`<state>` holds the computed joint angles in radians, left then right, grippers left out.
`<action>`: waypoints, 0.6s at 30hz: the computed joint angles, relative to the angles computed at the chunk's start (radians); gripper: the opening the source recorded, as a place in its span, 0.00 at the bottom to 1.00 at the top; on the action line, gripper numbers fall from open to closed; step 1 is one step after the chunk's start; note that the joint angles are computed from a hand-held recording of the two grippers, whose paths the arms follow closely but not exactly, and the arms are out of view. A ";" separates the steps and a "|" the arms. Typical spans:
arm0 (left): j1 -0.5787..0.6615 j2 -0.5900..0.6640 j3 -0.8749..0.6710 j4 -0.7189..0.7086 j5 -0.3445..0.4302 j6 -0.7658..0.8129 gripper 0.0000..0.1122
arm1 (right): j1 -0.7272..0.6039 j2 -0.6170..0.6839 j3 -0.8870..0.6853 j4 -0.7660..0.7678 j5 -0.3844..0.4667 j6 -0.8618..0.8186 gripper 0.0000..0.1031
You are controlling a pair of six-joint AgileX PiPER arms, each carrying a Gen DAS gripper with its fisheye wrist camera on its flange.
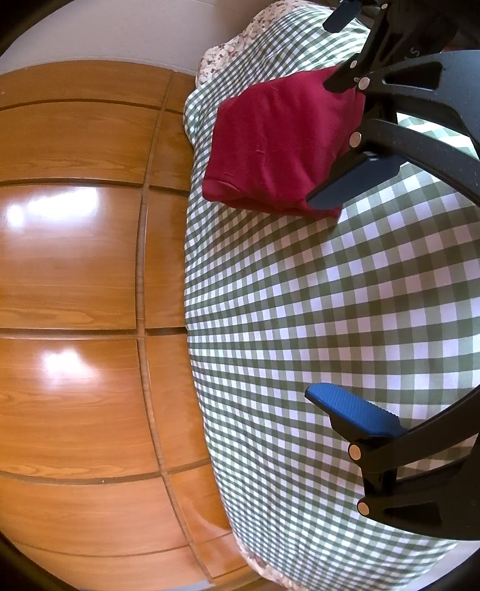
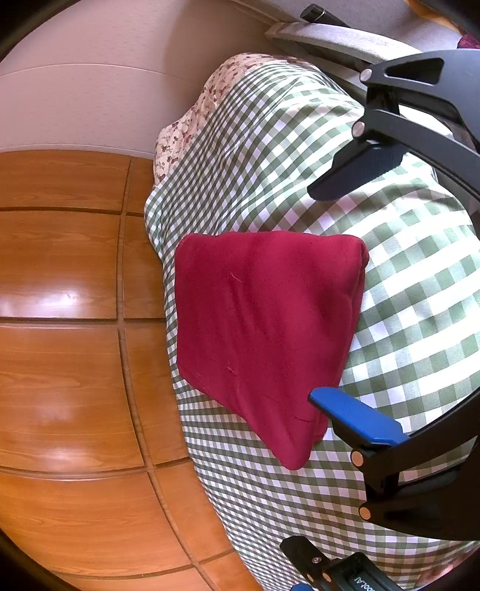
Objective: Fold small clothes
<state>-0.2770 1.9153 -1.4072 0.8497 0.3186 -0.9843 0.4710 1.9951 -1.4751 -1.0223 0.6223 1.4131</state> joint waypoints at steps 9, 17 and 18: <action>-0.002 -0.008 0.002 0.002 0.011 0.002 0.84 | -0.001 0.002 -0.004 0.009 -0.004 -0.010 0.98; -0.009 -0.005 -0.002 0.026 0.030 -0.017 0.88 | -0.002 0.008 -0.010 0.024 -0.008 -0.027 0.98; -0.009 -0.004 -0.003 0.027 0.032 -0.017 0.88 | -0.004 0.009 -0.009 0.025 -0.011 -0.028 0.98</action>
